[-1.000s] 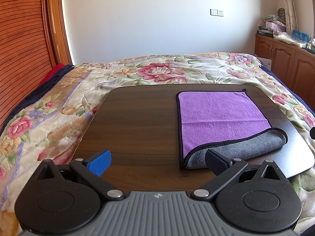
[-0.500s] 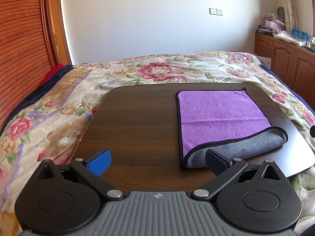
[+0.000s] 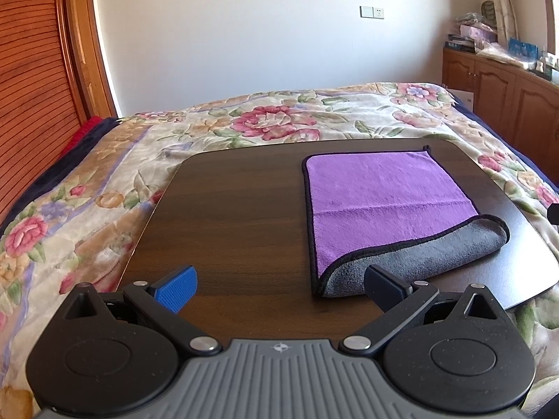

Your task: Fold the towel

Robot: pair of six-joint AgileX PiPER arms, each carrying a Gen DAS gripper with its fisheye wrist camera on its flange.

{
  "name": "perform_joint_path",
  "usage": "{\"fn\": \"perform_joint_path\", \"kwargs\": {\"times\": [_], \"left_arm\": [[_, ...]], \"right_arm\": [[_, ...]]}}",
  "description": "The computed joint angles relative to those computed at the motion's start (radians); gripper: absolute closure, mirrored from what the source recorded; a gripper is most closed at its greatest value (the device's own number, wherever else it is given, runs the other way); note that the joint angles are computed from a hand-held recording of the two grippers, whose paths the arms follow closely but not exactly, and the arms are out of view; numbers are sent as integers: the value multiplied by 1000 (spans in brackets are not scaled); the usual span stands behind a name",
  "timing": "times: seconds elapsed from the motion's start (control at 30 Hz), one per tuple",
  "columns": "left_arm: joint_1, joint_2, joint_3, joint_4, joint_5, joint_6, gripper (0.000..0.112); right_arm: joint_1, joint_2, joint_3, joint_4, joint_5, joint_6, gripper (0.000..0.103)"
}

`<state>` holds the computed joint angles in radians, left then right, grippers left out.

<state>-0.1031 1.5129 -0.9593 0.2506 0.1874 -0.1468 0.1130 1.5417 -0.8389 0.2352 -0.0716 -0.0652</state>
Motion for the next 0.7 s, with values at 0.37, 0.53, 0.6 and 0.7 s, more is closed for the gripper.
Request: {"fn": "perform_joint_path", "kwargs": {"times": [0.37,0.53,0.6,0.7], "left_arm": [[-16,29,-17,31,-4,-6,9],[-21,38,-22,51,-4,-22,9],[-23,40,-23,59,-2,-29,9],[-28,46,-30,73,1,-42,9]], "right_arm": [[-15,26,-25,-236,6,207,0],[-14,32,-30,-216,7,178,0],[-14,35,-33,-220,8,174,0],[-14,40,-38,-256,10,199,0]]}}
